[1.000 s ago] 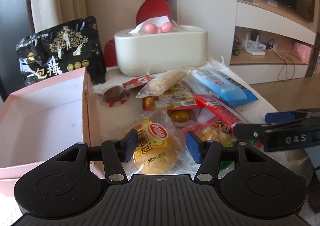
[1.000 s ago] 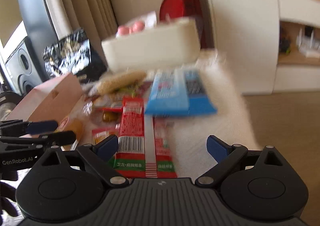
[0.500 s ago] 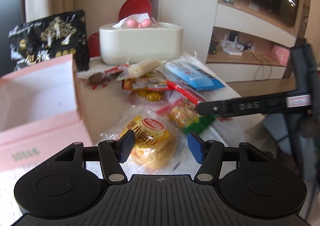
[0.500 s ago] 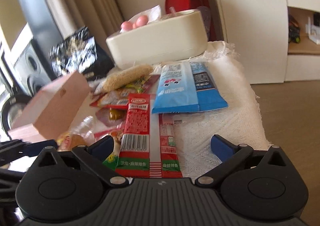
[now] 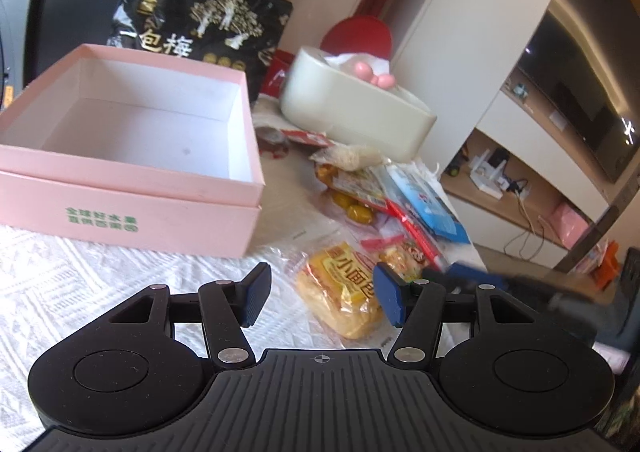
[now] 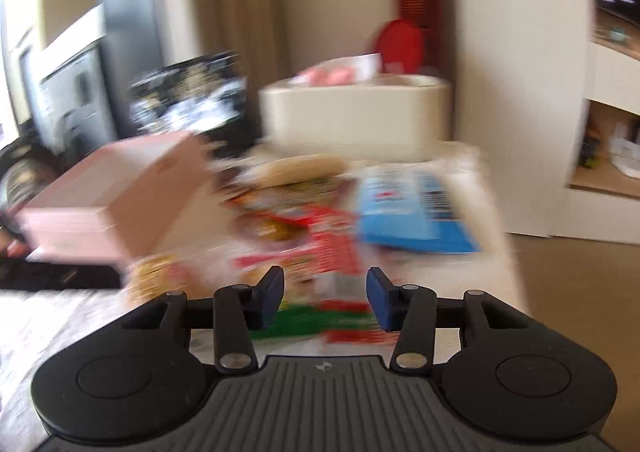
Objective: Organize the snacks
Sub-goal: 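Lift the yellow bread bun with the left gripper and hold it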
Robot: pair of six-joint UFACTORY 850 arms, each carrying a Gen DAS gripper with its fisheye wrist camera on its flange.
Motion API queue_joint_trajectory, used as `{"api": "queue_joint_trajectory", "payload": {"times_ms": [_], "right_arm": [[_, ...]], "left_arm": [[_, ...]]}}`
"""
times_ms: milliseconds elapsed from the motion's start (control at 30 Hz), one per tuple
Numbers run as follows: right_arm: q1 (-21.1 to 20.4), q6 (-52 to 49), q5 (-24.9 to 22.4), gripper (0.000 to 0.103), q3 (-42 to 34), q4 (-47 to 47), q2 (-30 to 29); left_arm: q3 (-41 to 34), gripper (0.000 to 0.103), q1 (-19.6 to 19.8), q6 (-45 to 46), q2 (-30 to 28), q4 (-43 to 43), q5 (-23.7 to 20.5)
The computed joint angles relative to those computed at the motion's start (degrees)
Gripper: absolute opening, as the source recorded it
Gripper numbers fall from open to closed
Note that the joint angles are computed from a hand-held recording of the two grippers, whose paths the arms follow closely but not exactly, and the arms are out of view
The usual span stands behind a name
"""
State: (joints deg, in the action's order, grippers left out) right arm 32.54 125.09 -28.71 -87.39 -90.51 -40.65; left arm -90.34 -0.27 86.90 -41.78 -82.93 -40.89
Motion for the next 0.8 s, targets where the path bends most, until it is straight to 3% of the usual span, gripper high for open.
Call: {"api": "queue_joint_trajectory", "payload": {"times_ms": [200,267,367,433,533,667,700,800], "right_arm": [[0.18,-2.84,16.78,0.044,-4.08,-1.27,-2.35],[1.86,-11.26,14.42,0.044,-4.70,2.86,-2.58],[4.13,-16.62,7.11,0.047,-2.80,5.12,-1.18],[4.61,-15.87,3.70,0.058,-0.40,5.89,0.51],[5.01,-14.87,-2.00,0.063,2.55,8.28,2.46],[5.18,-10.94,-7.73,0.065,4.99,10.28,3.60],[5.10,-9.46,-8.26,0.066,5.56,10.55,3.84],[4.71,-4.79,-8.61,0.066,6.39,10.84,3.89]], "left_arm": [[-0.15,0.062,0.23,3.58,0.26,3.16,-0.45],[0.55,0.062,-0.55,7.59,0.55,2.53,1.93],[2.49,0.062,-1.88,19.55,1.40,-3.16,5.75],[3.12,0.062,-2.73,26.50,1.40,-5.59,7.14],[2.95,0.063,-3.43,26.67,1.17,-1.99,7.05],[0.87,0.063,-2.18,17.80,0.56,9.10,-2.53],[1.82,0.063,-2.13,18.96,1.25,9.19,-2.59],[6.49,0.060,-3.06,28.39,4.11,0.87,3.43]]}}
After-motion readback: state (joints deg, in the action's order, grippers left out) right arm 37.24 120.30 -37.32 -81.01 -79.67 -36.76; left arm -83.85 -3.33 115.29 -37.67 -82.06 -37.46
